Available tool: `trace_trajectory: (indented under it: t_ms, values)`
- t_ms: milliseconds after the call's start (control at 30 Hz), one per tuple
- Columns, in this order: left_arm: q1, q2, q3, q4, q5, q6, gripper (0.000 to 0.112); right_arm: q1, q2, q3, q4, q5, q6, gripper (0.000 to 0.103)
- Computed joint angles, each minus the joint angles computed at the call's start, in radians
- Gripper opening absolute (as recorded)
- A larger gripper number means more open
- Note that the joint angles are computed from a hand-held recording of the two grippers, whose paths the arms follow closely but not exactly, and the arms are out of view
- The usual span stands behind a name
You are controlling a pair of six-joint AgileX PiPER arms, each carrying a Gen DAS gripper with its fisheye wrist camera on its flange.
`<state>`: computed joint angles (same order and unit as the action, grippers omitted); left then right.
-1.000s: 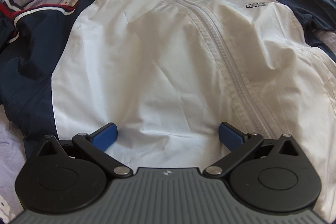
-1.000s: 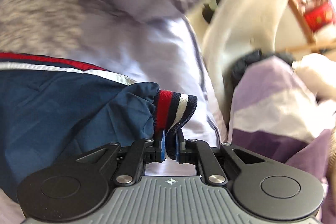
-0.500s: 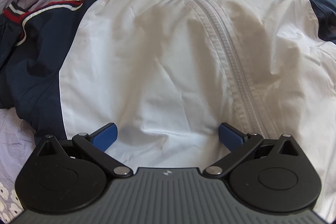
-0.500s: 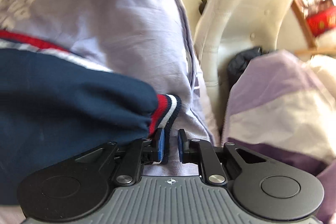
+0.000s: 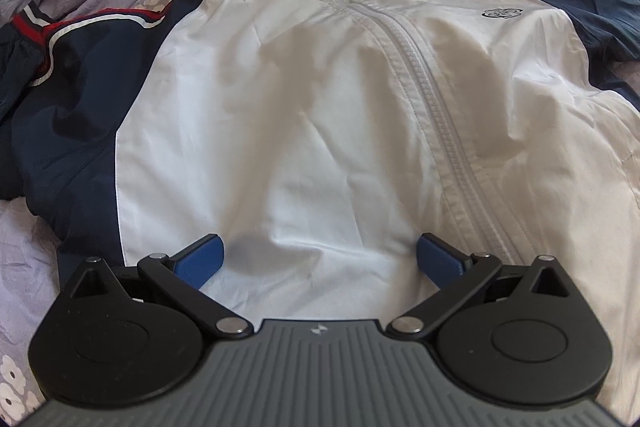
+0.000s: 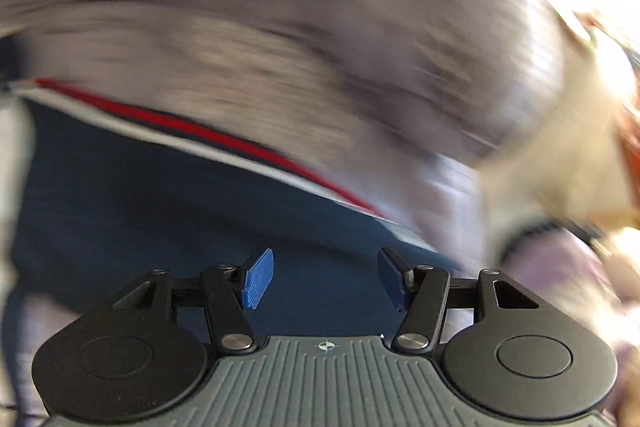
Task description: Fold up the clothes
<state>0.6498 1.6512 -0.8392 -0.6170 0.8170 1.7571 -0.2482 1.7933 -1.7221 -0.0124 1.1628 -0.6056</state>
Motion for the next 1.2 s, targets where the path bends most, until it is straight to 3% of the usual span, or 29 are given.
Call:
trace_trajectory:
  t_ms: [133,233,333,400,467,533,700,800,900,1000,1033,1200]
  values:
    - [0.032,0.01,-0.026,0.015,0.039,0.017,0.103,0.172,-0.04,0.166,0.154,-0.018,-0.029,0.058]
    - [0.068,0.021,-0.049,0.021,0.069,0.041,0.103,0.284,-0.022,0.278,0.036,-0.096,0.026,0.059]
    - [0.115,0.04,-0.086,0.031,0.114,0.053,0.103,0.211,-0.001,0.334,-0.032,-0.171,0.064,0.063]
    - [0.142,0.055,-0.116,0.042,0.147,0.05,0.103,0.156,0.012,0.3,-0.081,-0.177,0.191,0.063]
    - [0.158,0.071,-0.145,0.055,0.171,0.039,0.103,0.163,0.007,0.258,-0.246,-0.168,0.387,0.063]
    - [0.168,0.085,-0.17,0.064,0.191,0.029,0.103,0.206,-0.04,0.267,-0.295,-0.178,0.458,0.062]
    - [0.189,0.094,-0.196,0.071,0.223,0.017,0.103,0.342,-0.148,0.321,0.074,-0.173,0.241,0.066]
    - [0.196,0.09,-0.209,0.074,0.242,-0.001,0.103,0.469,-0.145,0.391,0.205,-0.208,0.148,0.072]
    - [0.201,0.1,-0.258,0.068,0.289,-0.036,0.103,0.607,-0.086,0.458,0.167,-0.25,0.162,0.082]
    - [0.194,0.124,-0.346,0.044,0.35,-0.074,0.103,0.688,-0.056,0.576,0.07,-0.411,0.288,0.09]
    - [0.192,0.133,-0.378,0.034,0.37,-0.087,0.103,0.693,-0.052,0.577,0.072,-0.427,0.312,0.093]
    - [0.168,0.211,-0.586,-0.105,0.345,-0.156,0.103,0.694,-0.022,0.522,0.075,-0.385,0.302,0.093]
